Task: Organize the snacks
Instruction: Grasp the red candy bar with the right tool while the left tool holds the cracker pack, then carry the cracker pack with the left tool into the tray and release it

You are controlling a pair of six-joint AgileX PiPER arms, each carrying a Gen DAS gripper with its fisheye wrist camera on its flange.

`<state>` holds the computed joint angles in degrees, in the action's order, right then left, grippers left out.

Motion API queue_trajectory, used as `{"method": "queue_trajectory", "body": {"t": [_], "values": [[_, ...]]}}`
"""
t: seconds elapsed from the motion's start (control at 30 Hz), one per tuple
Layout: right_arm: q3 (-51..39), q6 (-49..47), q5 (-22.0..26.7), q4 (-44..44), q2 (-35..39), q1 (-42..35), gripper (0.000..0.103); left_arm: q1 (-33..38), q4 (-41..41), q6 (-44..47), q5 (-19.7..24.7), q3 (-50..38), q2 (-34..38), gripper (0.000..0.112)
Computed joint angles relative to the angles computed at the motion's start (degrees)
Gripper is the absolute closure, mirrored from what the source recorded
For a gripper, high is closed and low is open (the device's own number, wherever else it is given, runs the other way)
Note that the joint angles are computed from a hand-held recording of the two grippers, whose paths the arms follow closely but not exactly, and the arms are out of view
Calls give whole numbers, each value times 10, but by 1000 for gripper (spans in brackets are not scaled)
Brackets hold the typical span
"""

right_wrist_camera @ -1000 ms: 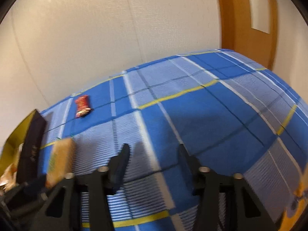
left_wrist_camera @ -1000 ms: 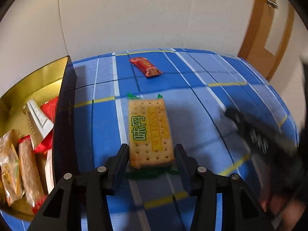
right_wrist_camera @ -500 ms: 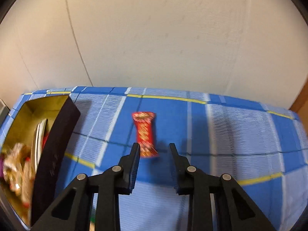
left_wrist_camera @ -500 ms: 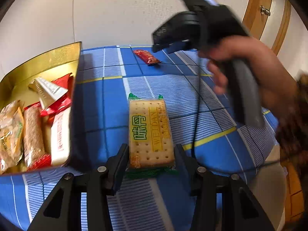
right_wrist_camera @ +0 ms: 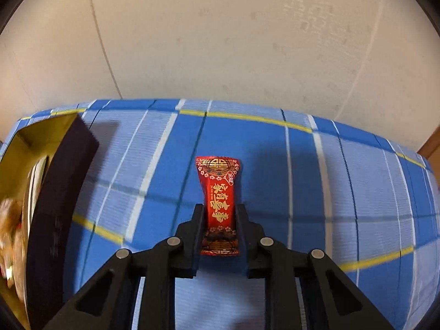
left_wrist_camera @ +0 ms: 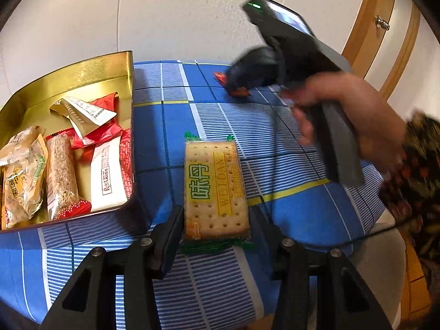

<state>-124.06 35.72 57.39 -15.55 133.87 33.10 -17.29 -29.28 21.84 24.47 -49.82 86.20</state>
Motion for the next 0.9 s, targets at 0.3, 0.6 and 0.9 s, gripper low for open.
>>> {"method": "queue_trajectory", "body": {"t": [0.3, 0.6, 0.9], "values": [[365, 239, -114, -123, -206, 54, 81, 24, -83, 95, -11, 41, -24, 64], [550, 542, -151, -286, -308, 130, 81, 70, -172, 211, 25, 79, -63, 64], [627, 755, -182, -408, -340, 155, 81, 62, -190, 229, 42, 92, -121, 64]]}}
